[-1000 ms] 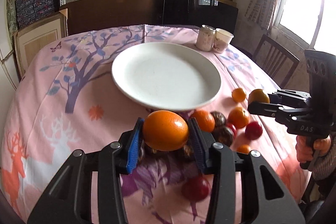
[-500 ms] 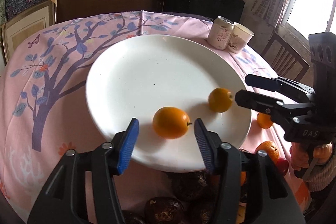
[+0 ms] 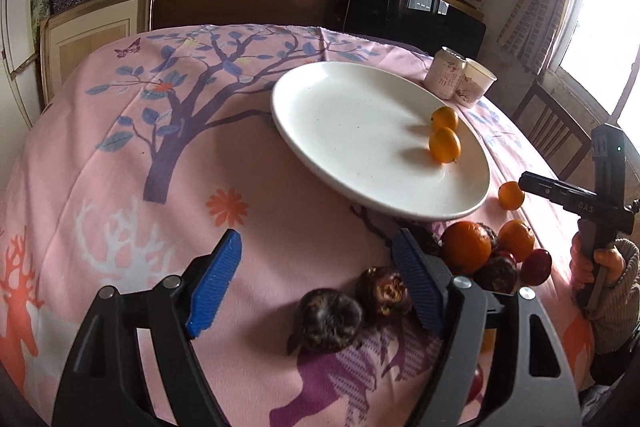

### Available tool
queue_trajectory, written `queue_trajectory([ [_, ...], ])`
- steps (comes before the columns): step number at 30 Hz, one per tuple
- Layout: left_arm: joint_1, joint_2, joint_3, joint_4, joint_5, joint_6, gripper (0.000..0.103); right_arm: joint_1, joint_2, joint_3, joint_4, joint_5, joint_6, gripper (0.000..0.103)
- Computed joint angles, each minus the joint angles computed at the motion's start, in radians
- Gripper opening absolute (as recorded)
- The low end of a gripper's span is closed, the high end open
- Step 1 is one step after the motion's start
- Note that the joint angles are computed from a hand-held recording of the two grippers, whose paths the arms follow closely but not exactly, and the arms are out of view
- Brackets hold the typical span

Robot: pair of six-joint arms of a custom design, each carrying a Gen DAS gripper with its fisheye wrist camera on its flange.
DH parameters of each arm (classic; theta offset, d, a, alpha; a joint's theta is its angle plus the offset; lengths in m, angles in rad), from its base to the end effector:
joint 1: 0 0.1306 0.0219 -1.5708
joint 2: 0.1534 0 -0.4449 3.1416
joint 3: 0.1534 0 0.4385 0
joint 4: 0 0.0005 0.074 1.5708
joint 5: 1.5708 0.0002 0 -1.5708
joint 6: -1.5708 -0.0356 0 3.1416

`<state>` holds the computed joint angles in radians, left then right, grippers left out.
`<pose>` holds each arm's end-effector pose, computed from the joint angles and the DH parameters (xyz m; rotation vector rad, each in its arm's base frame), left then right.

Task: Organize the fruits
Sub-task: 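Grasp a dark mangosteen with the left gripper while the right gripper grasps a large orange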

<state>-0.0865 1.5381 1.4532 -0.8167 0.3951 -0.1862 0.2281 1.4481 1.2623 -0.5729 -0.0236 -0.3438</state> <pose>0.5751 -0.0641 0.4511 0.4961 2.3760 -0.4421 0.5317 0.1238 0.4187 0.1240 2.3471 0.3116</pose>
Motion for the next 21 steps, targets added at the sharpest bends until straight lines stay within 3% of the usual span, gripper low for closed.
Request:
queue_trajectory([
  [2,0.007,-0.019,-0.027,0.006,0.001,-0.01,0.076,0.01,0.001,0.0,0.002,0.008,0.019,0.07],
  [4,0.013,-0.029,-0.044,0.003,0.008,-0.012,0.083,0.018,0.003,0.001,0.001,0.017,0.034,0.07],
  [21,0.013,-0.039,-0.079,-0.014,-0.003,-0.042,0.084,0.029,0.031,0.016,-0.05,0.006,0.049,0.069],
])
